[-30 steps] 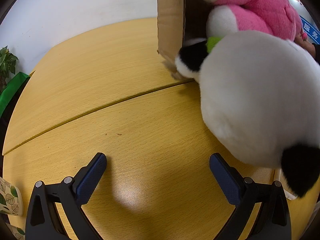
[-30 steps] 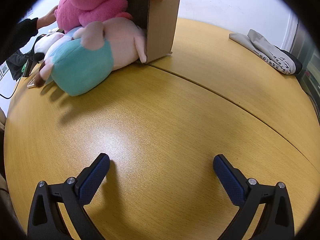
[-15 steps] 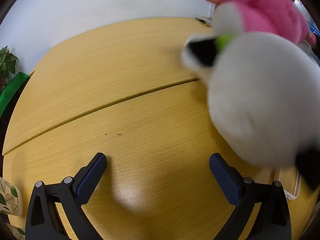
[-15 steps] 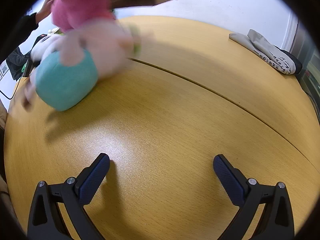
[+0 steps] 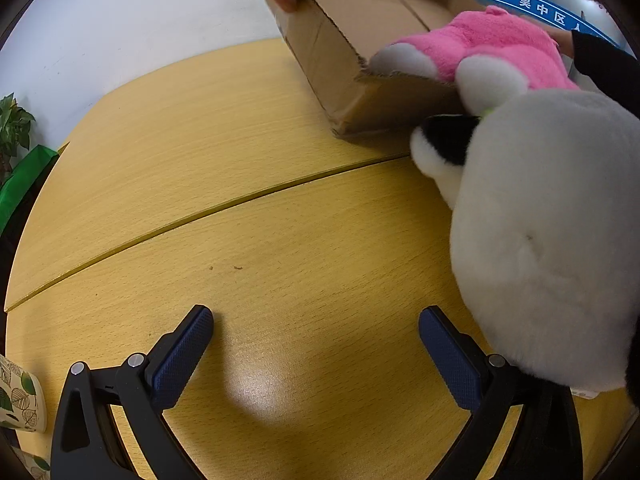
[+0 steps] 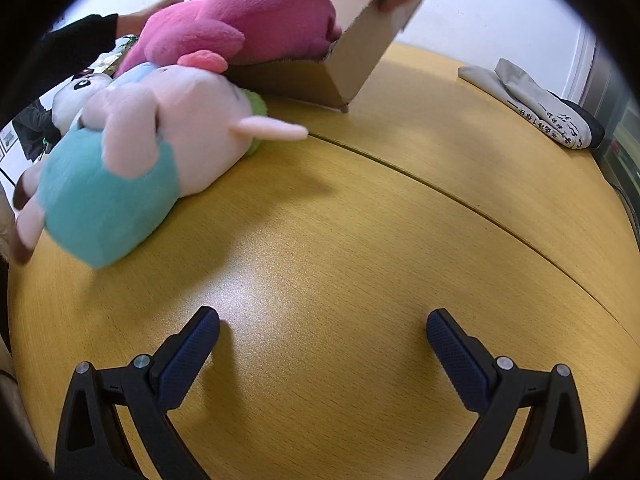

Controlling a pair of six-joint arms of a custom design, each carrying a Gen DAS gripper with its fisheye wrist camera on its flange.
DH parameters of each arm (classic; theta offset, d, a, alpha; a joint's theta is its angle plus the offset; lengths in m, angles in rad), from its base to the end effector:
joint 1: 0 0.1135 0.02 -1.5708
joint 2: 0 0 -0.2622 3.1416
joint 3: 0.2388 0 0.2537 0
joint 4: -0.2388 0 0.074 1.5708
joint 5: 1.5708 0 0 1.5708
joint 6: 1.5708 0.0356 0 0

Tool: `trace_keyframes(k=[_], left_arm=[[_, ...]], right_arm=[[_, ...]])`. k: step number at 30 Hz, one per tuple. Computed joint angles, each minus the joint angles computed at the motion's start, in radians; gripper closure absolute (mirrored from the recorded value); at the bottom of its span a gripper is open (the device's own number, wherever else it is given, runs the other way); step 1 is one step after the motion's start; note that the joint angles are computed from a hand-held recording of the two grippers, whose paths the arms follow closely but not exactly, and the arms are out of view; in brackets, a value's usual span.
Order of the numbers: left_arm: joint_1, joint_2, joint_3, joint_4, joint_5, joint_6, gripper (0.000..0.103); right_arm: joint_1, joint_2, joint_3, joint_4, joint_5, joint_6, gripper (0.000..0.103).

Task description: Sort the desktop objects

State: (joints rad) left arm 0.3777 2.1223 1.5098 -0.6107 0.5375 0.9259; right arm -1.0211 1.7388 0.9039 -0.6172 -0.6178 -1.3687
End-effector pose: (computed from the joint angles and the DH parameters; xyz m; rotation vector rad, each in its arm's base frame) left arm 0.4057 0.1413 0.1459 0.8032 2.4041 -0.2847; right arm 0.1670 -0.2331 0.1273 -0.4829 2.4743 0.1560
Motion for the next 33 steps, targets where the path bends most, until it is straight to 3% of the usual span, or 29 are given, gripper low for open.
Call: trace_keyframes(k=[18, 33], left_arm=[[-0.024, 0.105, 0.192, -0.075, -0.008, -0.026, 0.0], [-0.052, 0.244, 0.446, -0.176, -0.019, -0.055, 0.0]], right_arm=[[-0.002, 0.005, 0.001, 0.004, 0.0, -0.003, 0.0], [-0.003, 0.008, 0.002, 0.005, -0.001, -0.003, 0.0]])
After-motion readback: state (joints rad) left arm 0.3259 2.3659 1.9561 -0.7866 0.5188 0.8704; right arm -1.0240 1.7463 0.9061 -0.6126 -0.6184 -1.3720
